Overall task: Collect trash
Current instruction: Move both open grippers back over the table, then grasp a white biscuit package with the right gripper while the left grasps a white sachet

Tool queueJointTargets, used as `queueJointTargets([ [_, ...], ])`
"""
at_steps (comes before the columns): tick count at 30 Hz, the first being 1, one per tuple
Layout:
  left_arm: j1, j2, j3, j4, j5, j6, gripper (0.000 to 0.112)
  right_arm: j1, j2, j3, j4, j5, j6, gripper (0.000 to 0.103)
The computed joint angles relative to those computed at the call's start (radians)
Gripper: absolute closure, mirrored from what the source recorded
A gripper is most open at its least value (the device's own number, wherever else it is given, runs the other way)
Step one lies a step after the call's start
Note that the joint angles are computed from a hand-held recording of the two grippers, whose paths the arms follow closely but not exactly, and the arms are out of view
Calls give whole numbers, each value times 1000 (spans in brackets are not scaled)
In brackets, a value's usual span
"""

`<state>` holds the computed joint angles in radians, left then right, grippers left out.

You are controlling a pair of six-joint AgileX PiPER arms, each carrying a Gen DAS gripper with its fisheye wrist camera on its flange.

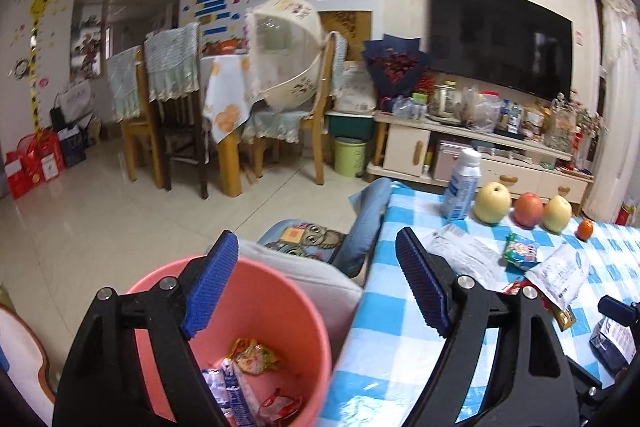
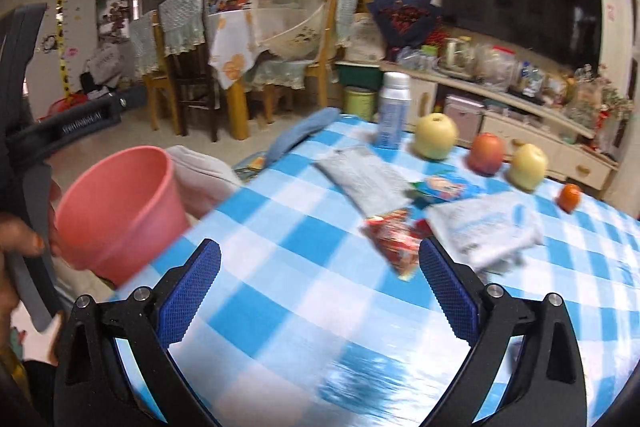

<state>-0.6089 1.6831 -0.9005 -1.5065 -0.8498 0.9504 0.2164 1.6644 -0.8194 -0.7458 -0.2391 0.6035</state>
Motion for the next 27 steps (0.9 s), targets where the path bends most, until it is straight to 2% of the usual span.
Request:
queueJointTargets([
  [4, -36, 35, -33, 18, -21, 23, 30, -53, -9, 47, 92, -50, -118, 5],
  [12, -67, 120, -131, -10, 25, 127, 30, -156, -19, 100, 28, -133, -105, 5],
  [18, -71, 149, -180, 17, 110, 111, 30, -221, -15, 92, -39, -95, -73, 5],
  [22, -57, 175, -219, 14, 187, 90, 30, -295, -5, 81, -183, -118, 56, 5],
  [25, -43, 205, -267, -20, 256, 99, 30, -338, 4, 65, -218, -103, 98, 5],
  [27, -42, 234, -310, -79, 276, 153, 30, -375, 19, 38, -332, -97, 225, 5],
])
